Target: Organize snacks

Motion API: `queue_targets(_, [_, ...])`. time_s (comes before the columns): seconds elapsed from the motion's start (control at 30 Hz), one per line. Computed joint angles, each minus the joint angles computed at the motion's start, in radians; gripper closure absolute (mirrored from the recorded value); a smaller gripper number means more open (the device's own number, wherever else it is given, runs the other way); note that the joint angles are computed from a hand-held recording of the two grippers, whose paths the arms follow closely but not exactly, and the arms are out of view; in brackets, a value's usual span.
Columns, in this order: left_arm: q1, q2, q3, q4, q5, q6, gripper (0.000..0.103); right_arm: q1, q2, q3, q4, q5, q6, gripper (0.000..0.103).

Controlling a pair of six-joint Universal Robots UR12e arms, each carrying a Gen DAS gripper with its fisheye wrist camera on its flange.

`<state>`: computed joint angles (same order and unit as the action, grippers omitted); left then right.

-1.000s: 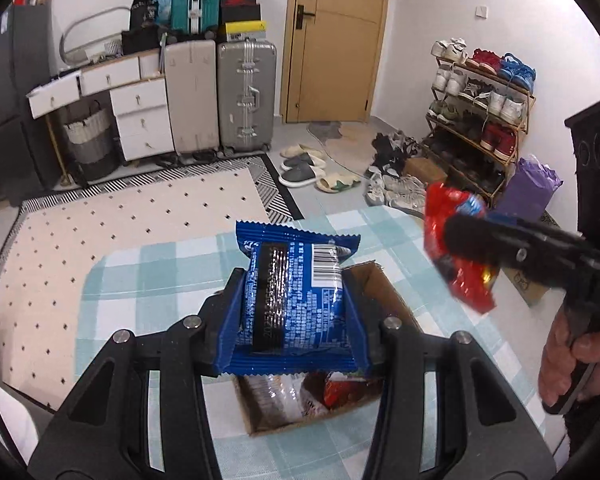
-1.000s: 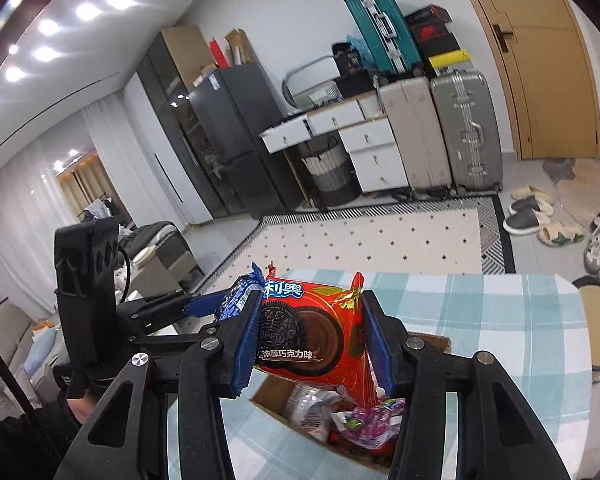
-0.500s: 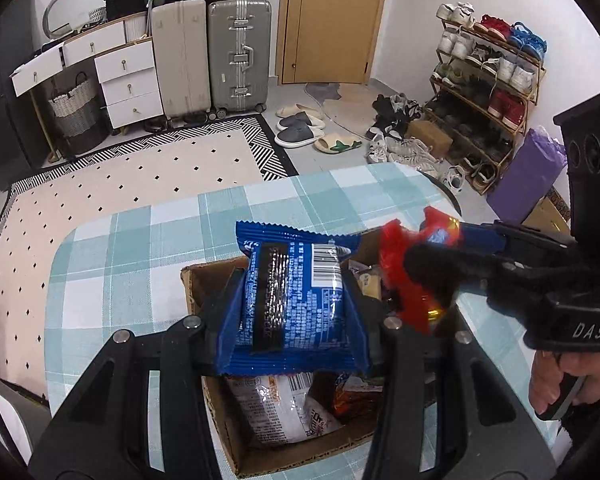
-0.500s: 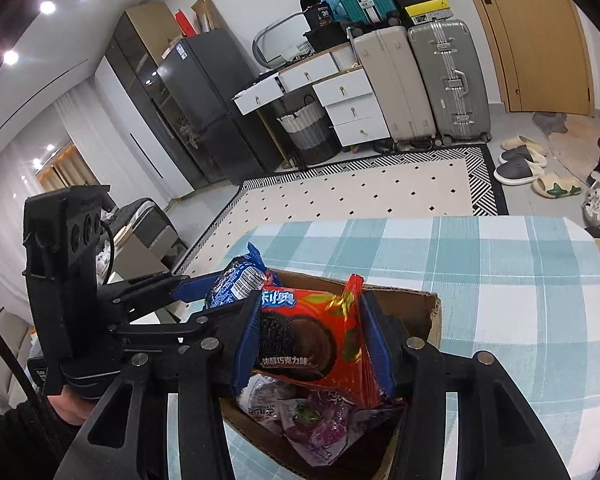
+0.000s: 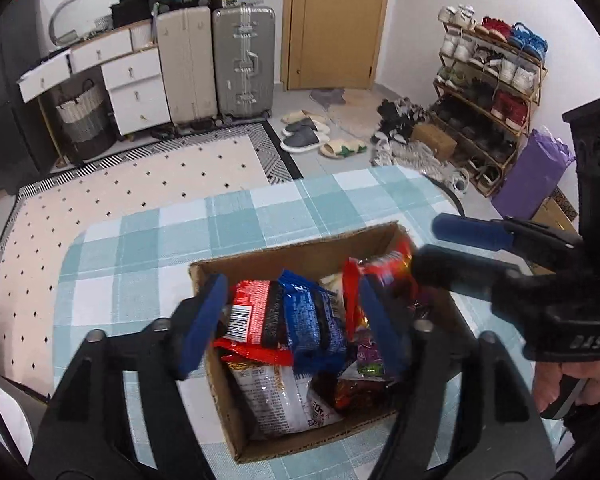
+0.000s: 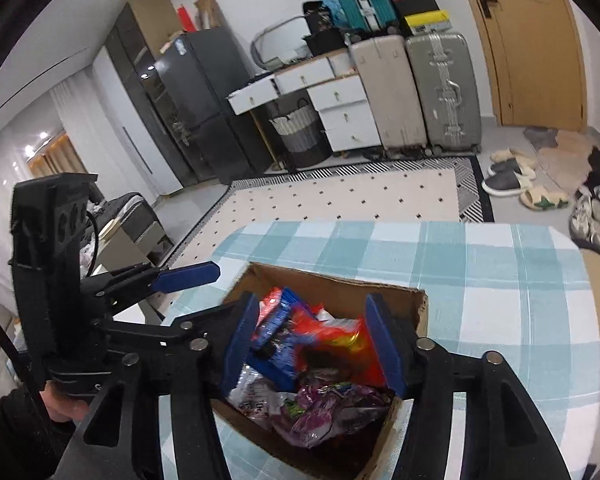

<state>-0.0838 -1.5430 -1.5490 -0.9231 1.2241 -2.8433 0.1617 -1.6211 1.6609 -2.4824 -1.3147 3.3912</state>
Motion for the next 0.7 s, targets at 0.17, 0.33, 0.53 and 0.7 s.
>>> queue_targets(0.17, [0.021,0.061,-0.045,0.061,0.010,-0.010,0.025,0.027,-0.035,0.009,-0.036,-0.046,-0.036,0.036])
queue_targets(0.33, [0.044,0.142,-0.109,0.140,0.007,-0.024,0.021,0.064,-0.082,0.030,-0.090,-0.092,-0.058,0.032])
queue_targets(0.53, [0.078,0.242,-0.183,0.216,-0.027,-0.048,0.020,0.119,-0.132,0.058,-0.151,-0.150,-0.084,0.019])
queue_targets(0.7, [0.117,0.327,-0.223,0.219,-0.068,-0.053,0.001,0.165,-0.160,0.067,-0.161,-0.190,-0.095,0.014])
